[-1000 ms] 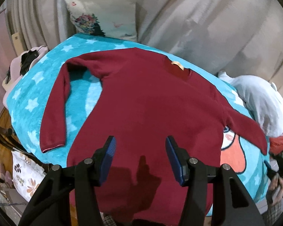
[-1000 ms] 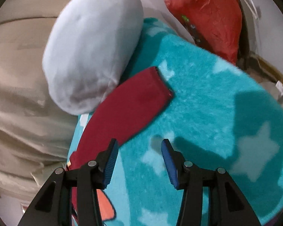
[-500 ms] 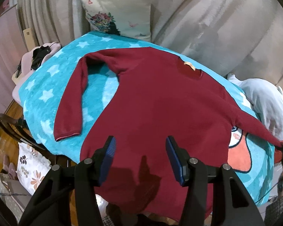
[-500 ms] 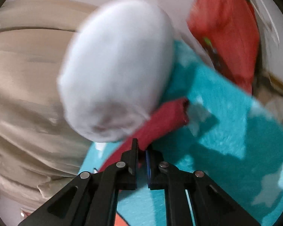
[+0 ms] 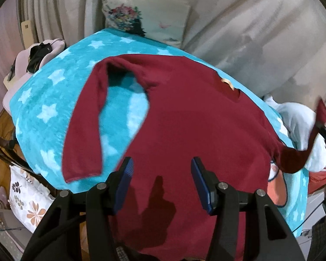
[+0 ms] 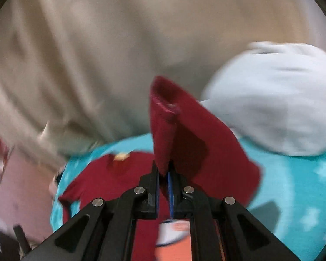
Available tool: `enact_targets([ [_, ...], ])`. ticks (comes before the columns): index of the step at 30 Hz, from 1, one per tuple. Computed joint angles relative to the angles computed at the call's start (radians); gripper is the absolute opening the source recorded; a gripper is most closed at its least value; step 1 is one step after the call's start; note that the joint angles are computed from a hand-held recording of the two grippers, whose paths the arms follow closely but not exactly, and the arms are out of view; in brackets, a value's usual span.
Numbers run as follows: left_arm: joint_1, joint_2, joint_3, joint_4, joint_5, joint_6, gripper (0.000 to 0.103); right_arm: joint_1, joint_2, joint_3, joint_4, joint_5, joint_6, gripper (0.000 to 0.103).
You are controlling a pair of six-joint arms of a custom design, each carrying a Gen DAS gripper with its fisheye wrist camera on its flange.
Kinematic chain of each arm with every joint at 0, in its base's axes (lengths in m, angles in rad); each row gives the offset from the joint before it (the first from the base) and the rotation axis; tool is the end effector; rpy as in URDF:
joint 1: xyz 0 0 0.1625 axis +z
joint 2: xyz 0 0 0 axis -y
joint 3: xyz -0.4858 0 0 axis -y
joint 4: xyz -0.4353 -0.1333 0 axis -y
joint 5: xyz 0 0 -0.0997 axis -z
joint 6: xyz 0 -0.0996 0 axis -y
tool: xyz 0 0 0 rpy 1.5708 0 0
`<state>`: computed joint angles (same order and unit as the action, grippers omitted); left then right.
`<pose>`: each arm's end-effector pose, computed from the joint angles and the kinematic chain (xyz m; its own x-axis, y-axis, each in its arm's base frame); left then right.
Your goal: Fold small clothes
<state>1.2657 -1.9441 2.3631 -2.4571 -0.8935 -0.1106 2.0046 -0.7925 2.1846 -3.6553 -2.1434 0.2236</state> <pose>0.0832 -0.3873 0.4134 -0.8526 -0.1290 -0.5064 0.1751 0.8425 -0.5095 0.3026 -0.4645 0.0793 -0.9572 0.1164 0.2651 -0.1141 0.6898 -0.7150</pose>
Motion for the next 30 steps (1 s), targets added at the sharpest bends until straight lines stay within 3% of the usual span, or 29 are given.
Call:
enact_targets([
  [7, 0.168, 0.018, -0.099, -0.06, -0.053, 0.162, 0.054, 0.075, 0.321, -0.418, 0.344, 0.042, -0.067, 0.007],
  [12, 0.273, 0.046, -0.166, -0.054, -0.089, 0.224, 0.054, 0.099, 0.487, -0.616, 0.518, -0.005, -0.085, 0.007],
  [17, 0.342, 0.082, -0.219, -0.024, -0.135, 0.251, 0.054, 0.103, 0.625, -0.787, 0.663, -0.117, -0.118, 0.011],
  [21, 0.364, 0.106, -0.246, -0.017, -0.167, 0.276, 0.054, 0.097, 0.625, -0.773, 0.685, -0.022, -0.105, 0.039],
  [25, 0.37, 0.131, -0.27, -0.009, -0.195, 0.286, 0.054, 0.087, 0.568, -0.702, 0.681, 0.138, -0.096, 0.042],
  [28, 0.369, 0.14, -0.279, -0.011, -0.212, 0.301, 0.054, 0.093, 0.507, -0.606, 0.583, 0.107, -0.075, 0.042],
  [30, 0.368, 0.147, -0.282, -0.013, -0.214, 0.311, 0.054, 0.089, 0.477, -0.554, 0.524, 0.032, -0.026, 0.042],
])
